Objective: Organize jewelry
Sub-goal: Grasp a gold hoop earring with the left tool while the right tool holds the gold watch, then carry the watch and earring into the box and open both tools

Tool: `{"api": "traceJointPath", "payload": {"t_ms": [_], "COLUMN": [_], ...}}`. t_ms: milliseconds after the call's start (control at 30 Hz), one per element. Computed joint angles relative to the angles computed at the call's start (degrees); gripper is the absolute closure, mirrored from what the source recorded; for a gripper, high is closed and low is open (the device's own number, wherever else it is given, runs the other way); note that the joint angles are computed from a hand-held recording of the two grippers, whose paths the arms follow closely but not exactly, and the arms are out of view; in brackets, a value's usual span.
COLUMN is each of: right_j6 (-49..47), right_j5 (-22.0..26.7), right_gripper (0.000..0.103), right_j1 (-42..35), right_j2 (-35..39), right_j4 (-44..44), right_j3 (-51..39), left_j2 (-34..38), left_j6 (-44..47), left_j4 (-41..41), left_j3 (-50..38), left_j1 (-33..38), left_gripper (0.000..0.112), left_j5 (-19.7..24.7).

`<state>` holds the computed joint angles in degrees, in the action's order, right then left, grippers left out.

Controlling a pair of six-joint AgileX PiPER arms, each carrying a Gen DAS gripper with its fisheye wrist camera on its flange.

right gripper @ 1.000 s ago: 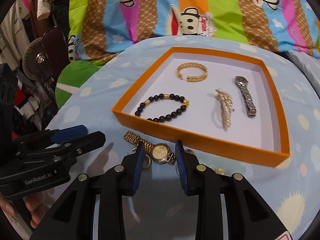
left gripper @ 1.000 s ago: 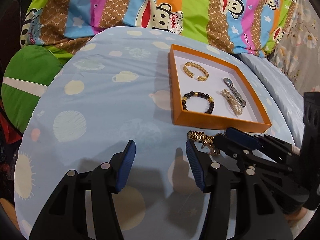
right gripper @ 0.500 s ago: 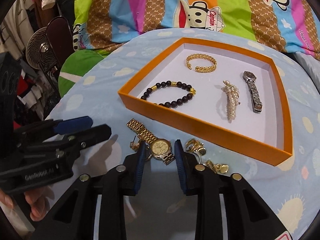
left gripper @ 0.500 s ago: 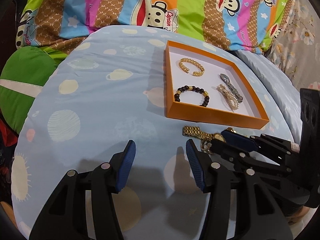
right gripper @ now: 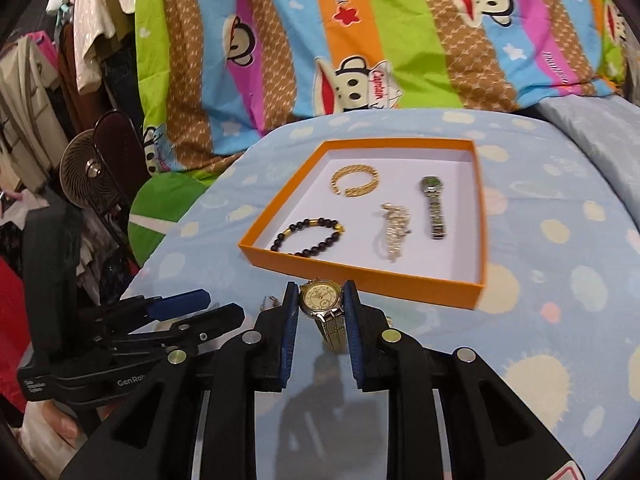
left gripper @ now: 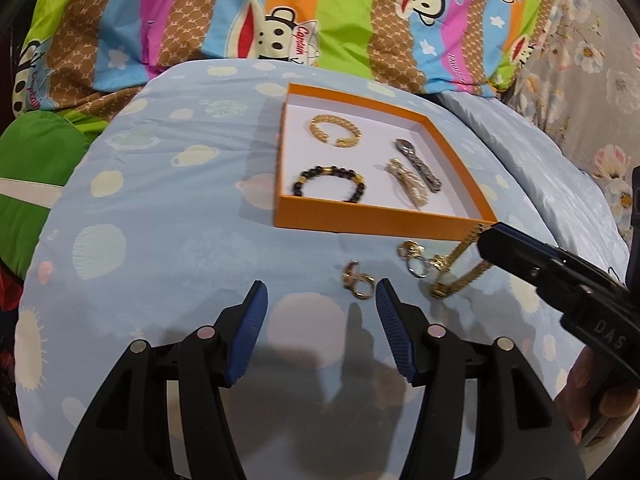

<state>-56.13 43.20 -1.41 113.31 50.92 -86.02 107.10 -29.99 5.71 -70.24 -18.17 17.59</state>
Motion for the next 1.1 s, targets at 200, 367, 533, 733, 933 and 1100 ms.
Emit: {"api": "traceJointPath", "payload": {"t_ms": [200, 367, 533, 733, 933, 1100], "right_j6": [-0.3, -1.8, -3.1, -4.4, -4.9, -4.9], "right_j5": [-0.2, -0.2, -0.1, 0.2, -0.1, 0.6], "right_gripper": [0.082, 0.082, 0.082, 0.082, 0.082, 0.082], "right_j1": [-2.5, -3.4, -3.7, -4.6, -5.2, -5.7], "right_j2": [-1.9, -2.2, -2.6, -4.2, -5.3, -6.0], "right_j4": [-0.9, 0.2, 1.6, 3.8, 4.5, 5.4], "right_j3": [3.8, 5.7, 6.6, 7.3, 7.1, 6.3], "left_j2": [4.6, 6.3, 7.3, 6.7, 4.4, 1.8], "left_j6": [0.6, -1.1, -1.1, 7.8, 7.6, 8.8], "left_j4": [-1.9, -0.7, -0.7, -10.7, -10.0, -11.0], "left_j3": [-5.2, -7.7, -8.9, -7.9, -6.0, -4.6], "left_j1": [-1.4, -1.6, -1.2, 0.4, 0.1, 0.3], "left_gripper": [0.059, 0.063, 0.092, 0.108, 0.108, 0.108], "left_j5": [2.4, 2.9, 3.7, 2.9, 1.6, 0.9]}}
